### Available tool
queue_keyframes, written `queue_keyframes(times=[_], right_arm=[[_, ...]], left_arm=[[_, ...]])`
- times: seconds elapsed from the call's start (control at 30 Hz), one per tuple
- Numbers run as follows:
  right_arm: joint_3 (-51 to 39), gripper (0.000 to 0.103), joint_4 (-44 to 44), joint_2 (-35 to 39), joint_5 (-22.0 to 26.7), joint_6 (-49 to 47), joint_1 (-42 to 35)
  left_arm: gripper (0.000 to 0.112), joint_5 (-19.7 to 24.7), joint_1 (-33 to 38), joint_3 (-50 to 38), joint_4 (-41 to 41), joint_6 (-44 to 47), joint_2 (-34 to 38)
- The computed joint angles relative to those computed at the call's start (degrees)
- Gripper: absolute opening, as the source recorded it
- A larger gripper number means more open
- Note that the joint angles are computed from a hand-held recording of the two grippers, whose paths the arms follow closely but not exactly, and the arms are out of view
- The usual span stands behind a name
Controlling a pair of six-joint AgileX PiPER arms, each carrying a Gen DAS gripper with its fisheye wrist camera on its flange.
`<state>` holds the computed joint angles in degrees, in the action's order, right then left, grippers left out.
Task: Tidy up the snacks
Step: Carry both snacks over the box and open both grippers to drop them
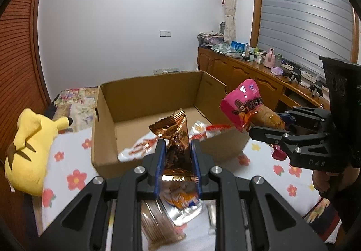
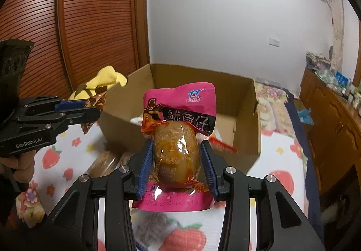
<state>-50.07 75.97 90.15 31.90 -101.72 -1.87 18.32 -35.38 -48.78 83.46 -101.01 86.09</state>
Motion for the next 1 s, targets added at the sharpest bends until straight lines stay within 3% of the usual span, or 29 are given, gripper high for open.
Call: queue_keyframes(times=[0.3, 0.43, 0.6, 0.7, 1.0], right_arm=[[-11.5, 0.042, -6.7, 7.1, 0.1, 8.5, 2.5], [-15.9, 0.042, -10.6, 10.4, 0.3, 13.0, 3.2], [-21.5, 0.042, -16.4, 14.4, 1.6, 20.4, 3.2], [-24.2, 0.042, -19.1, 16.5, 2.3, 23.9, 3.2], [-28.0, 0.042, -25.0, 20.0, 1.6, 29.6, 4.9]], left_arm=[[0.020, -4.3, 7.3, -10.6, -16.9, 21.0, 7.5], [0.020, -4.7, 9.3, -13.6, -21.8, 25.9, 10.9], [0.020, -4.4, 10.5, -16.2, -25.8, 30.4, 13.9], [0.027, -4.8, 11.0, -16.7, -26.5, 30.8, 14.5], [0.027, -5.4, 11.7, -16.2, -25.3, 29.6, 14.7]])
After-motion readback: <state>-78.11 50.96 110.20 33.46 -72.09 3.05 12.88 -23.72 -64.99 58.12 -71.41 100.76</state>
